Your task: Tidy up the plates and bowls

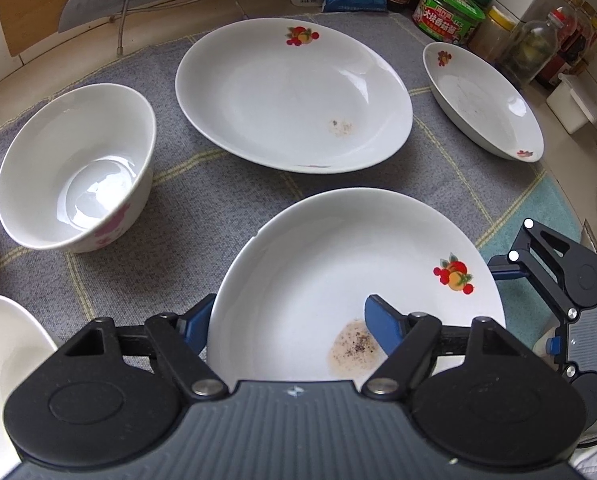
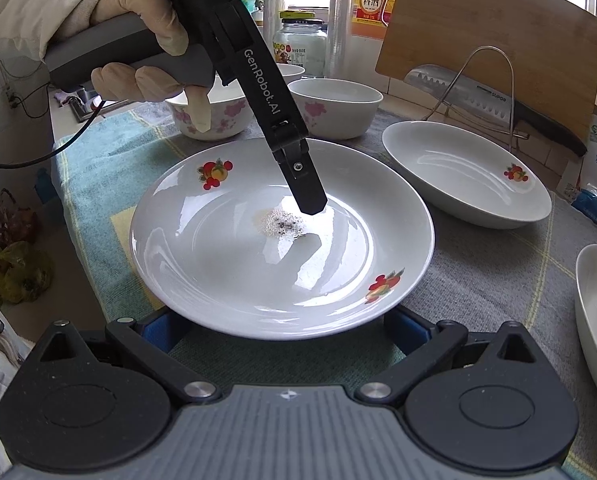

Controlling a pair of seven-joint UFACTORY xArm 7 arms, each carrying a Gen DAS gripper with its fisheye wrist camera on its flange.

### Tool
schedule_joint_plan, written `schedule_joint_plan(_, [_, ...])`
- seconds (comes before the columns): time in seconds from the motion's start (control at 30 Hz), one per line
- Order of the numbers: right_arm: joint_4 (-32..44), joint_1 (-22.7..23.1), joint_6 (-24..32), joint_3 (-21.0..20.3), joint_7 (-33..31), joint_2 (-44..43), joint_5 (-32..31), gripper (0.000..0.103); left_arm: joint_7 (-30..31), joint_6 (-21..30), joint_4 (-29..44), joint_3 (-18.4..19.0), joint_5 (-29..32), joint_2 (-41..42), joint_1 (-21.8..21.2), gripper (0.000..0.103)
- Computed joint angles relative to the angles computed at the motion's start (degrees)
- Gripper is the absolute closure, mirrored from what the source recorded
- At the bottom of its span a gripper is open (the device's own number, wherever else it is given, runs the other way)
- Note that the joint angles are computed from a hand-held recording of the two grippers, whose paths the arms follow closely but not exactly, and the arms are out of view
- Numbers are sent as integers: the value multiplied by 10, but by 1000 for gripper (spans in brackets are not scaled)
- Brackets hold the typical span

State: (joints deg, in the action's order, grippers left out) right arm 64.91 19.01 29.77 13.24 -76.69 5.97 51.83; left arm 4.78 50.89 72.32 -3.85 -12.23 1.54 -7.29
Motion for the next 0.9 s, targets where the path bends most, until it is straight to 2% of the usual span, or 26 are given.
schedule_joint_plan(0.5, [12, 2, 12, 2, 44, 6, -46, 0, 30, 49, 43, 0, -5, 26, 5, 26])
schedule_joint_plan(0.9, [22, 2, 21, 2, 80, 10, -88, 0, 33, 61, 53, -1, -8, 30, 6, 26])
